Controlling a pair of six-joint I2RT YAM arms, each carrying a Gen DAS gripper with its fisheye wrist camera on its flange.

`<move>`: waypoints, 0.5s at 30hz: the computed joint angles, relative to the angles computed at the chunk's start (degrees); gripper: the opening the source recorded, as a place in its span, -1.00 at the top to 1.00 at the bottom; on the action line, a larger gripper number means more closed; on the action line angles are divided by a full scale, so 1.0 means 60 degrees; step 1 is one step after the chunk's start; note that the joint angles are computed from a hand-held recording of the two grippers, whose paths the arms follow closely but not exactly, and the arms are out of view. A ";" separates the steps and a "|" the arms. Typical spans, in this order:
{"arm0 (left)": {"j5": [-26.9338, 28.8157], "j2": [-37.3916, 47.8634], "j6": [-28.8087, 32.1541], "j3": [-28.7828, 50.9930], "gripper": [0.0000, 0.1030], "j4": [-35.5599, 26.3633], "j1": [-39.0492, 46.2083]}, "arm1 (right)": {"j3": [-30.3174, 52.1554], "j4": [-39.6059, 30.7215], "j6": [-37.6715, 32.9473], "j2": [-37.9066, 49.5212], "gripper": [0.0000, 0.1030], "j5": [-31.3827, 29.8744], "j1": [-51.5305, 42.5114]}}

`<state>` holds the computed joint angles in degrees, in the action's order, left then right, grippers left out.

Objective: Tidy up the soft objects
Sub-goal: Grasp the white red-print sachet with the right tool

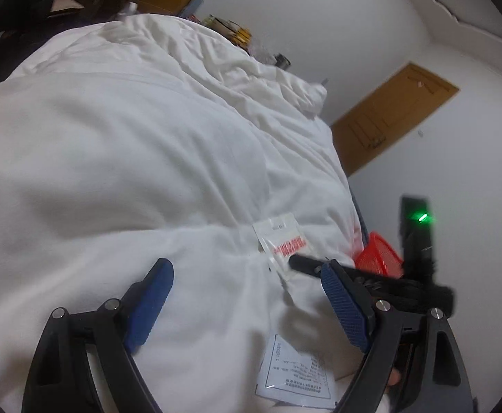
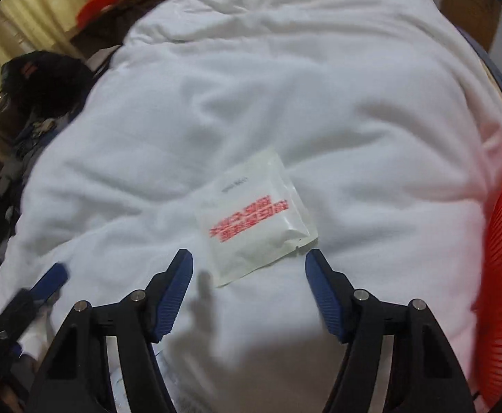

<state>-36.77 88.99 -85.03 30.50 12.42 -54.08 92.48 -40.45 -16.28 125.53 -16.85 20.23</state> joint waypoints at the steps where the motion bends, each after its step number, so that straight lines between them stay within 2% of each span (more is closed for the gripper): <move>1: -0.0128 -0.0017 -0.0110 -0.0166 -0.74 0.0186 -0.0021 | 0.0039 -0.0002 0.0029 0.0122 -0.32 -0.0026 0.0008; 3: -0.0145 0.0016 -0.0035 -0.0357 -0.74 0.0550 0.0021 | -0.0077 0.0257 0.0338 0.0137 -0.32 -0.0087 0.0015; 6: -0.0081 0.0031 0.0026 -0.0372 -0.74 0.0543 -0.0022 | 0.0381 0.0006 0.0511 0.0400 -0.32 -0.0437 0.0026; 8: 0.0282 0.0000 0.0325 -0.0286 -0.74 0.0456 0.0037 | 0.0622 0.0022 0.0764 0.0605 -0.32 -0.0382 0.0081; 11: 0.1169 0.0060 0.1331 0.0043 -0.74 0.0402 0.0066 | 0.0699 0.0272 0.1016 0.0702 -0.31 -0.0330 0.0155; 12: 0.1548 0.0130 0.1636 0.0182 -0.74 0.0402 0.0098 | 0.0695 0.0355 0.1081 0.0720 -0.26 -0.0266 0.0187; 13: 0.1959 0.0212 0.1905 0.0358 -0.74 0.0309 0.0142 | 0.0526 0.0560 0.1172 0.0618 0.03 -0.0132 0.0197; 14: 0.2202 0.0257 0.2070 0.0494 -0.74 0.0211 0.0146 | 0.0551 0.0700 0.1309 0.0667 0.22 -0.0045 0.0246; 15: 0.2369 0.0286 0.2176 0.0576 -0.74 0.0180 0.0122 | 0.0572 0.0651 0.1335 0.0674 0.27 -0.0231 0.0166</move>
